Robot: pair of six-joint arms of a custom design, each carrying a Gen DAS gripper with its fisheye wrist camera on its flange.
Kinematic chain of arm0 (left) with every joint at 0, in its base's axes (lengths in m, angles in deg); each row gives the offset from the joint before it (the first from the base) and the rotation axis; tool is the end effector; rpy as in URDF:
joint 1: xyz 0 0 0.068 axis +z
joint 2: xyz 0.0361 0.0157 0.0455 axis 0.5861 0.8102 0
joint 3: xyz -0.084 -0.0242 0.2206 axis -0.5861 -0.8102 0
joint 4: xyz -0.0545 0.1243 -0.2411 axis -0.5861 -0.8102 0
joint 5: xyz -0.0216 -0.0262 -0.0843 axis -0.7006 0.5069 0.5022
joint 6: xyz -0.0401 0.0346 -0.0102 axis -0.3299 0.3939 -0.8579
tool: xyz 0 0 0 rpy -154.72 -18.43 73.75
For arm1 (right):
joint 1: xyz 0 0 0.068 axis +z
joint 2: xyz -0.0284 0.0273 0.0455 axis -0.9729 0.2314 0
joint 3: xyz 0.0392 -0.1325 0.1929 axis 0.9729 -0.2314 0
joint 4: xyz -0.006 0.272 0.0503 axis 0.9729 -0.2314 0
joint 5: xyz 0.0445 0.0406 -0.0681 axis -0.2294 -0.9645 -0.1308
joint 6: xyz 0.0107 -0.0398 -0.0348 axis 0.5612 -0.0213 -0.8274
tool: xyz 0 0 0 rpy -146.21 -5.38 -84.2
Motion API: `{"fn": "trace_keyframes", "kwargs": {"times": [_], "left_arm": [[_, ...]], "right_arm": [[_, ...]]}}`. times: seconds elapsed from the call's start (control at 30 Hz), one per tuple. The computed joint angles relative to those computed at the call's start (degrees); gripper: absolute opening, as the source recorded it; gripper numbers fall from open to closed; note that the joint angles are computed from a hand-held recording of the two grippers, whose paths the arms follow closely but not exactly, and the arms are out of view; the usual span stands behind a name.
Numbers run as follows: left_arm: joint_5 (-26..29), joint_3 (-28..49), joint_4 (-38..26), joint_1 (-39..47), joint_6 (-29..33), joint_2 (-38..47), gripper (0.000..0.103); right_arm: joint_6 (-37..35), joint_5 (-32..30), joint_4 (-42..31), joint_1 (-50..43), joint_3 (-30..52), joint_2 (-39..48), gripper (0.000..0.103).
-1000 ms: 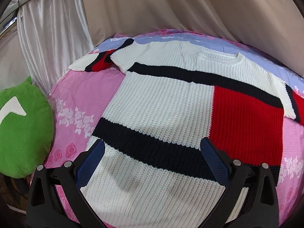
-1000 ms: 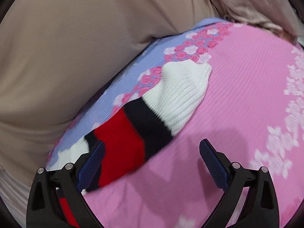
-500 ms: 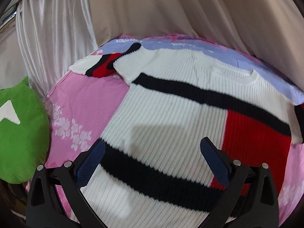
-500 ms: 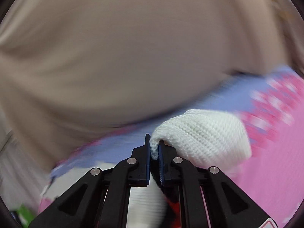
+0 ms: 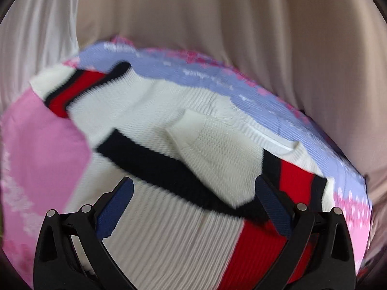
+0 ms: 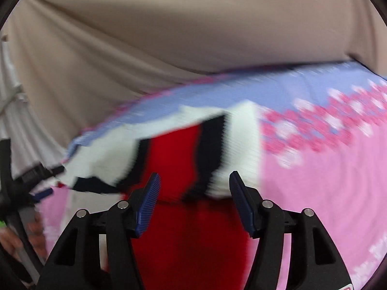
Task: Fold small clothes
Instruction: 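Fold the held sleeve across the sweater body with the right gripper, then release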
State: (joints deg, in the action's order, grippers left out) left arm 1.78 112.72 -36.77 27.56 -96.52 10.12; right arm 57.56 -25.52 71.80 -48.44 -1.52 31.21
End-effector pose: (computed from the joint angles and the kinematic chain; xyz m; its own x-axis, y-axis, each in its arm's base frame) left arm 0.3274 -0.0445 0.1896 -0.7272 -0.4307 -0.5344 -0.3535 0.9024 -0.2463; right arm 0.3068 0.1589 0.1654 -0.7143 0.2535 -0.6523 0.0300 0.9423 0.3333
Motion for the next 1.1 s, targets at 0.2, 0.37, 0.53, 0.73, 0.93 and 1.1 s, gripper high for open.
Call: {"fn": "trace_keyframes", "kwargs": {"times": [0.2, 0.37, 0.53, 0.73, 0.93, 1.1], "left_arm": [[-2.5, 7.5, 1.9, -1.1, -3.1, 15.3, 0.076], [-7.4, 8.3, 2.5, -3.5, -0.3, 17.8, 0.082], [-6.2, 5.9, 2.9, -3.1, -1.1, 14.3, 0.082], [-3.0, -3.7, 3.7, 11.7, 1.1, -2.2, 0.092], [5.5, 7.2, 4.2, 39.4, 5.7, 11.3, 0.096], [10.2, 27.4, 1.8, 48.4, 3.7, 32.7, 0.093]], "right_arm": [[1.2, -1.3, -4.5, -6.2, 7.6, 9.4, 0.060], [2.0, -0.9, -6.7, -6.7, 11.4, 14.0, 0.028], [6.3, -0.9, -7.5, -8.3, 8.1, 12.5, 0.035], [2.9, 9.0, -15.1, 0.8, 10.9, 3.0, 0.039], [2.2, 11.3, -16.0, 17.9, 9.9, -1.5, 0.049], [6.7, 6.7, -17.8, 27.5, 14.8, 4.7, 0.049]]}}
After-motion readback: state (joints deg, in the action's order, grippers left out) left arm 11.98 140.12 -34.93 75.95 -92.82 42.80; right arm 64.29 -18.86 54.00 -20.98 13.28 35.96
